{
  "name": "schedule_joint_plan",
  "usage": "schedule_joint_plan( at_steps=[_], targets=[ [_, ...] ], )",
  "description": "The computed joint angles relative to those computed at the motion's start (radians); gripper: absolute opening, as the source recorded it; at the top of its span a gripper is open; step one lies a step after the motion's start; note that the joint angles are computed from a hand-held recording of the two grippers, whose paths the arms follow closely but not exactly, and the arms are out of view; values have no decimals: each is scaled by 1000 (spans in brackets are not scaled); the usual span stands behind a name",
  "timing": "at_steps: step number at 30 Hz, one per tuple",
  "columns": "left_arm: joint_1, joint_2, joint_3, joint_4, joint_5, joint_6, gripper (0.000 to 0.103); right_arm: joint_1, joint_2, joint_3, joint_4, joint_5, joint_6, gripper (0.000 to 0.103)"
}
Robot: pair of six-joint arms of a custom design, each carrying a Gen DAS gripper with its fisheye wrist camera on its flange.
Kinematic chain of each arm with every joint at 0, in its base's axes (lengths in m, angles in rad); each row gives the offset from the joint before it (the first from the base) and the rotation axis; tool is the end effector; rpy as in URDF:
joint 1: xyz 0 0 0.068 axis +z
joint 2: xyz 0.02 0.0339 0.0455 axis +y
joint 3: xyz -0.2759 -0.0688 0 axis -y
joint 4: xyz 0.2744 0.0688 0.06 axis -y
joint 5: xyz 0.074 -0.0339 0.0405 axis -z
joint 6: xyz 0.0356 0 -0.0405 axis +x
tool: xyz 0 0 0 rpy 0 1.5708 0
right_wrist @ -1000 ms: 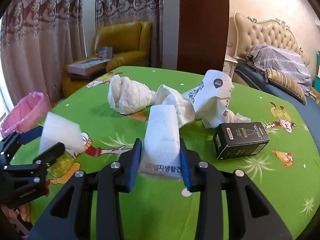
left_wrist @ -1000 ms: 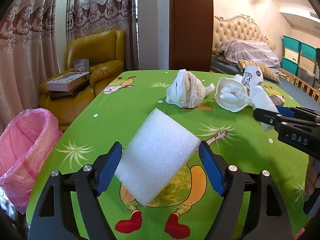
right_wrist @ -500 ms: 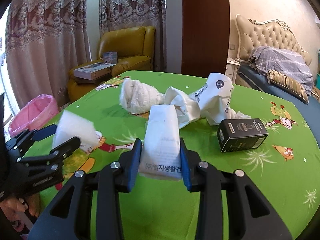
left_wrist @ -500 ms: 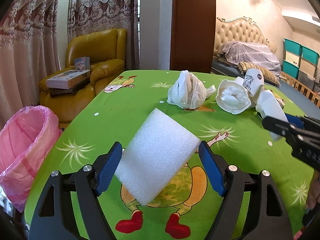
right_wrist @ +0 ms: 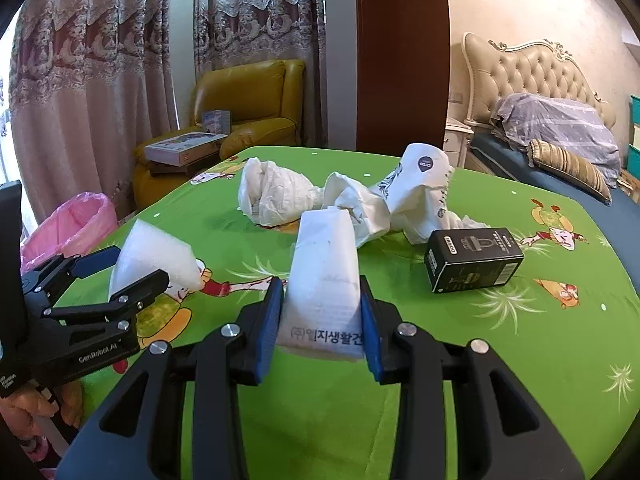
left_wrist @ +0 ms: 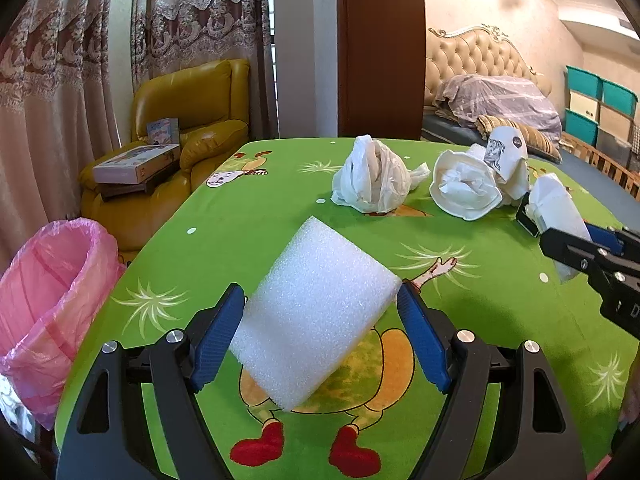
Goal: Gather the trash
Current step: 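Carry the foam block and tissue pack with both tools over the pink bin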
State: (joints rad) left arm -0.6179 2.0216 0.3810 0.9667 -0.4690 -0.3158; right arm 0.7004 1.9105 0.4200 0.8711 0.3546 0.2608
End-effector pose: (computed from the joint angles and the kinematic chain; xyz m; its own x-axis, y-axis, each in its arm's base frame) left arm 0.2241 -0.1396 0.0179 -0.5546 0.0543 -0.8304 0.0596 0.9979 0.0254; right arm 0.2230 0.1718 0.0426 -0.5290 -0.1297 -0.8387 -0.2607 0.9653 0.0152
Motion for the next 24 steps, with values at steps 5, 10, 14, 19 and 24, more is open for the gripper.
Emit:
schedule_joint_plan(
  at_steps=[5, 10, 14, 19, 24],
  targets=[
    [1, 12, -18, 55, 0, 6, 74, 0, 6, 9, -7, -1, 3, 36],
    [15, 3, -57, 125, 20, -16, 74, -2, 3, -35, 87, 5, 14, 36],
    [-23, -25, -119, 164, 3, -37, 74, 27, -7, -79, 149, 24, 3, 36],
    [-118, -51, -225, 258, -102, -64, 74, 70, -14, -99, 163, 28, 12, 36],
    [-159, -69, -322, 369, -166, -58, 74, 141, -11, -100, 170, 60, 7, 36]
  ],
)
